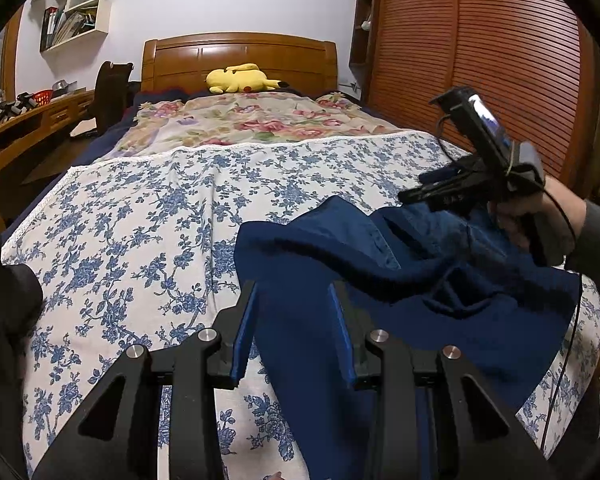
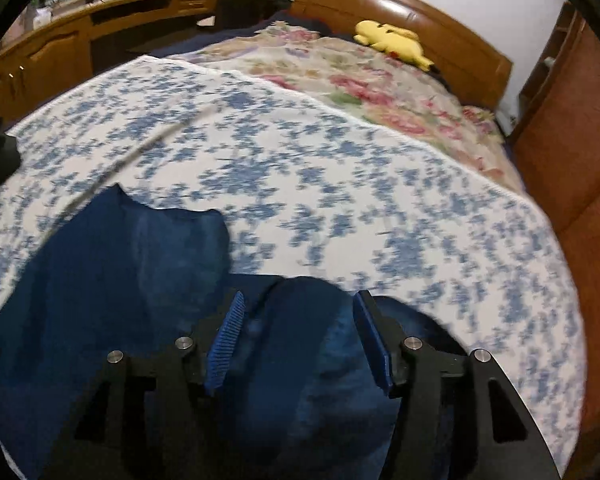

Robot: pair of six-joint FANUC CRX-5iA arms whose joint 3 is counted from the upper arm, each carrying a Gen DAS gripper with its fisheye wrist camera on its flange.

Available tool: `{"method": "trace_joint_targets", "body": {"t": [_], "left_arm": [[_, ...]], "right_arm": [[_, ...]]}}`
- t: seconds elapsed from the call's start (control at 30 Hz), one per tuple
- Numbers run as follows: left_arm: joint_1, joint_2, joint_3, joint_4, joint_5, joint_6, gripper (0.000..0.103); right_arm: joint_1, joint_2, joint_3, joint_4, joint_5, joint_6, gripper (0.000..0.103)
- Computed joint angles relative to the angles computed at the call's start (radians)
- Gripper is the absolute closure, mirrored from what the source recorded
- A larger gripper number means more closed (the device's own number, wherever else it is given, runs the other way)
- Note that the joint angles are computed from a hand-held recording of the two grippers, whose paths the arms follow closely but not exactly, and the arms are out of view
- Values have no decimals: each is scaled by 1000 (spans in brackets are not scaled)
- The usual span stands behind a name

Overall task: Fold large clothes
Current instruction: 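Grasp the folded edge with the right tool and straighten it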

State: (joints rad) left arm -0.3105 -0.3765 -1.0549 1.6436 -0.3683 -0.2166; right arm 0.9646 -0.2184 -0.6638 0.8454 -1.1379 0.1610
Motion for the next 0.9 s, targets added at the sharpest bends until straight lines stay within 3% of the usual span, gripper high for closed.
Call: {"method": "trace_joint_targets", "body": {"t": [0.13, 0.37, 0.43, 0.47, 0.5, 0.67, 0.73, 0.8, 0.83, 0.9], "left_arm": [[-2, 3, -2, 6, 5, -6, 67], [0, 7, -1, 7, 5, -8, 67], [0, 9, -1, 12, 5, -14, 67], [1, 11, -1, 12, 3, -15, 67], [-1, 10, -1, 12, 5, -13, 67], [-24, 11, -4, 47, 16, -42, 67], [-31, 8, -5, 52, 20, -45, 67], [-33, 8, -4, 50, 23, -44, 67], [-39, 7, -5, 55, 27, -47, 67], [-43, 5, -5, 55, 30, -48, 67]], "right_arm": [[-39, 27, -5, -17, 102, 11, 45], [-158, 89, 17, -65, 276, 31, 54], [-183, 104, 32, -115, 310, 63, 69], [-187, 97, 36, -135, 331, 87, 91], [-186, 86, 28, -131, 354, 97, 97], [-119, 42, -24, 70, 281, -11, 99], [-84, 48, -27, 140, 178, -76, 99], [-58, 86, 3, 136, 53, -112, 99], [-58, 91, 16, 106, 39, -105, 97], [-55, 100, 37, 60, 7, -88, 73]]}}
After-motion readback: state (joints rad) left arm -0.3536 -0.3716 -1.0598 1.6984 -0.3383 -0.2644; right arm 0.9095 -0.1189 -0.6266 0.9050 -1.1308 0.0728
